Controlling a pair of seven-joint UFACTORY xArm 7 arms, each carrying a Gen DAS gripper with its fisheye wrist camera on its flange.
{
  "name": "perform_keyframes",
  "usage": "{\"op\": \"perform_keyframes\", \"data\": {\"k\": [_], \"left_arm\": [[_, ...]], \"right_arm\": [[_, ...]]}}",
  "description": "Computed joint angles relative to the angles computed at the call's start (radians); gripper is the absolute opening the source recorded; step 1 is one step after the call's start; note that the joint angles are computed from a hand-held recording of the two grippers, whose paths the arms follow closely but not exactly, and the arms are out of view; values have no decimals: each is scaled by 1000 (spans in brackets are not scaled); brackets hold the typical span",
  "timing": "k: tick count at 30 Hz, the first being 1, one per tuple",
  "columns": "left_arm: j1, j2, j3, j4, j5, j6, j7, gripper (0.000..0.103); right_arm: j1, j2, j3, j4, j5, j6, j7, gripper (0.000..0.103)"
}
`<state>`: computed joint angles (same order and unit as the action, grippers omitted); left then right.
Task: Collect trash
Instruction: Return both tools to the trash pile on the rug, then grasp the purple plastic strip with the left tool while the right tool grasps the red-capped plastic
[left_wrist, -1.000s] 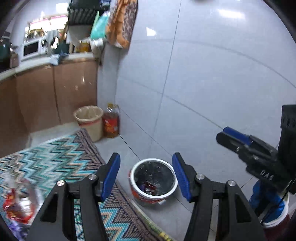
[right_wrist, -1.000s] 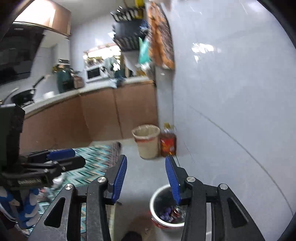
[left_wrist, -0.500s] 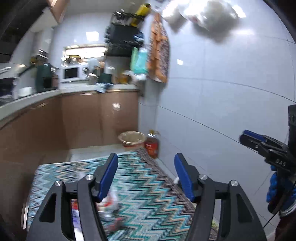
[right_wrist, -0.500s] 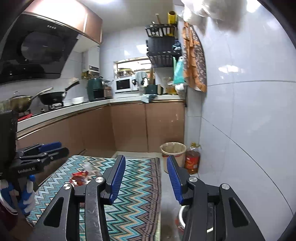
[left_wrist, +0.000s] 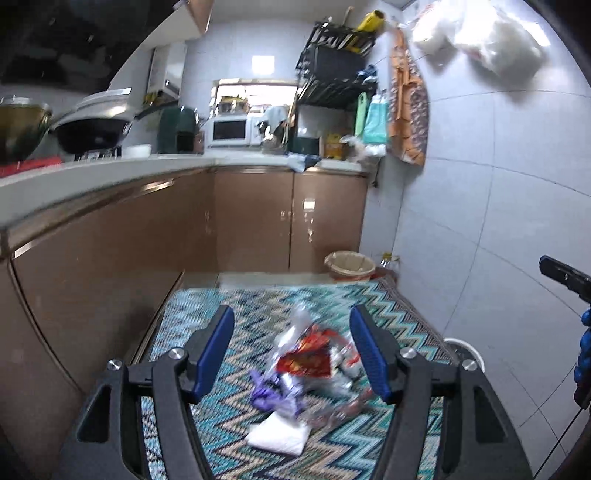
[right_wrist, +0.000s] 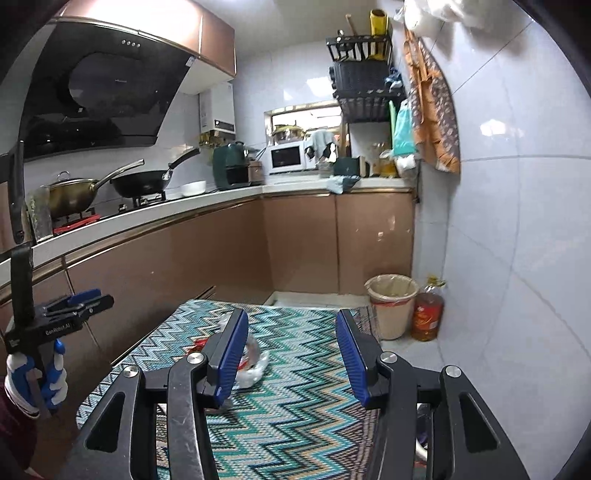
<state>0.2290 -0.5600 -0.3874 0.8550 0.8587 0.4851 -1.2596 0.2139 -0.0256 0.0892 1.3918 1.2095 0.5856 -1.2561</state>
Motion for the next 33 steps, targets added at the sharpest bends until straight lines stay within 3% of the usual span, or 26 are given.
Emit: {"op": "perform_keyframes", "data": {"k": [9,18,27,30,33], "left_arm": [[-59,86,79,-149,-118,-65,48,63],[-117,244,156,-174,-166,-128,118,63],[-127,270,223,-171,-229,-246,221,63],[-127,289,208,-158,-255,-276,268,63],[-100,311,176,-133,-225,-274,241,63]], "right_arm": [[9,115,42,37,-143,52,131,46],[19,285,114,123,-342,110,278,46],[31,432,167,222,-492,159,393,47],[26,463,182,241,-513,175,412,47],[27,481,191,252,-532,185,424,47]]}}
